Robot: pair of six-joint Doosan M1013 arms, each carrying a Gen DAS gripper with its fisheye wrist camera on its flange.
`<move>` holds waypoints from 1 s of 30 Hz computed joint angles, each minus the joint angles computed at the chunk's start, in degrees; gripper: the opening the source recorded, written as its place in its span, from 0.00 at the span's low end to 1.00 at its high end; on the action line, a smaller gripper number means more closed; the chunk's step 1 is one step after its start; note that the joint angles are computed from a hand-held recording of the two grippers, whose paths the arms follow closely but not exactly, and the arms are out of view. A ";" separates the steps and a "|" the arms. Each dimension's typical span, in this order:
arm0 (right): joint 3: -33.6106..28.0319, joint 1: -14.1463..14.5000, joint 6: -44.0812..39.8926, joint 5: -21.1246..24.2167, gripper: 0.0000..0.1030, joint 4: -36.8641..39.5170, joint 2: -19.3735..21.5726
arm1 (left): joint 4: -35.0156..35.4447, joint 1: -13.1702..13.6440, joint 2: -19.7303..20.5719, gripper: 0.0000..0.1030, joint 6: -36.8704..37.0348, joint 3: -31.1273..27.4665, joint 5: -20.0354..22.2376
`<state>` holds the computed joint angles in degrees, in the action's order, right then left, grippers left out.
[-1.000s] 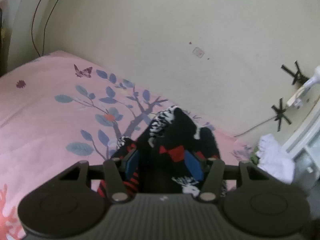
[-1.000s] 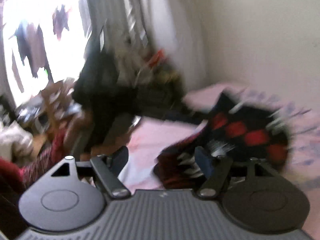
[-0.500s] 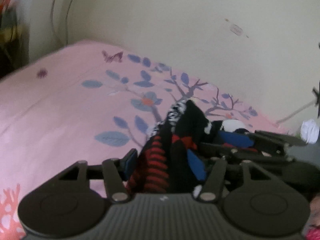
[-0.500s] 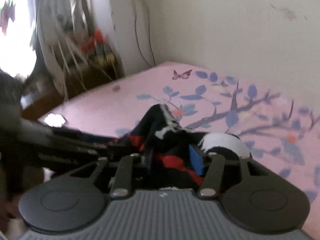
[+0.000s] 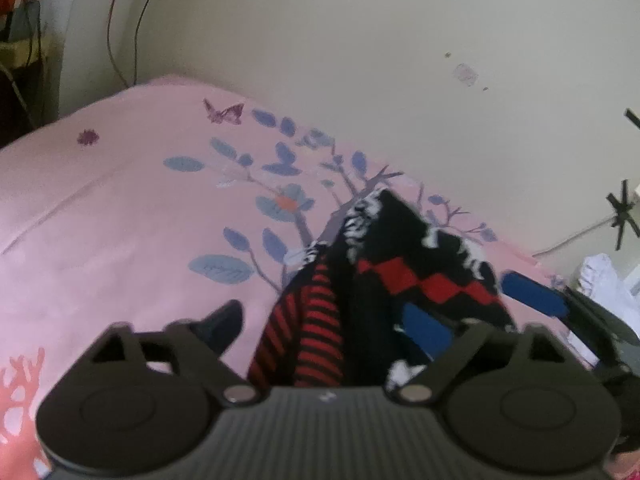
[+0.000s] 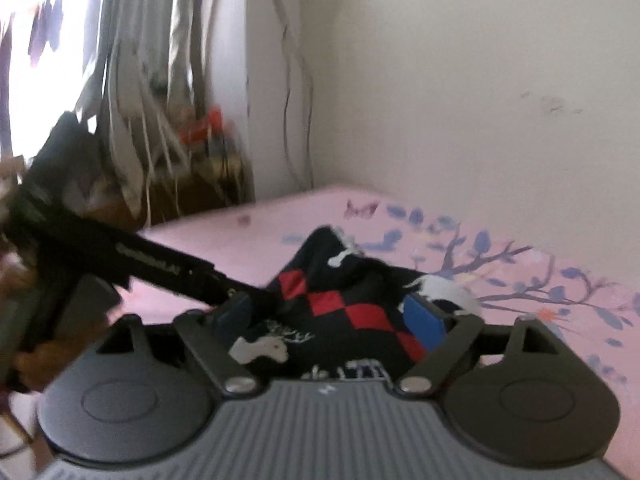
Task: Fold small clothes
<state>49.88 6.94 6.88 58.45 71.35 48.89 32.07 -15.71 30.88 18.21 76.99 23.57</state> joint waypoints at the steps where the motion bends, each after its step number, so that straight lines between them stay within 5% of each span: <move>1: 1.30 -0.78 0.24 0.06 0.82 1.86 -0.67 | 0.35 -0.05 -0.31 0.96 -0.04 0.33 -0.74; 5: 0.98 -3.29 9.57 2.87 0.86 3.22 -0.23 | -1.16 0.02 -1.12 1.00 3.56 0.99 -2.92; 12: -10.94 -5.02 37.63 15.86 0.86 -1.47 7.50 | -24.21 2.16 -0.16 1.00 24.43 -0.38 -1.48; 15: -15.01 -4.70 43.15 18.85 0.86 -3.23 9.91 | -25.79 2.65 0.11 1.00 25.10 -0.59 -0.07; 22: -21.25 -3.06 46.34 22.71 0.84 -6.13 13.32 | -50.04 4.26 1.18 1.00 45.81 -0.60 -1.23; 30: -23.22 -1.06 44.53 20.76 0.89 -5.90 14.45 | -52.59 3.61 0.82 1.00 49.24 1.67 -6.47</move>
<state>26.66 5.88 51.41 79.21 65.45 63.34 -20.51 -12.10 31.70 67.44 78.66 17.09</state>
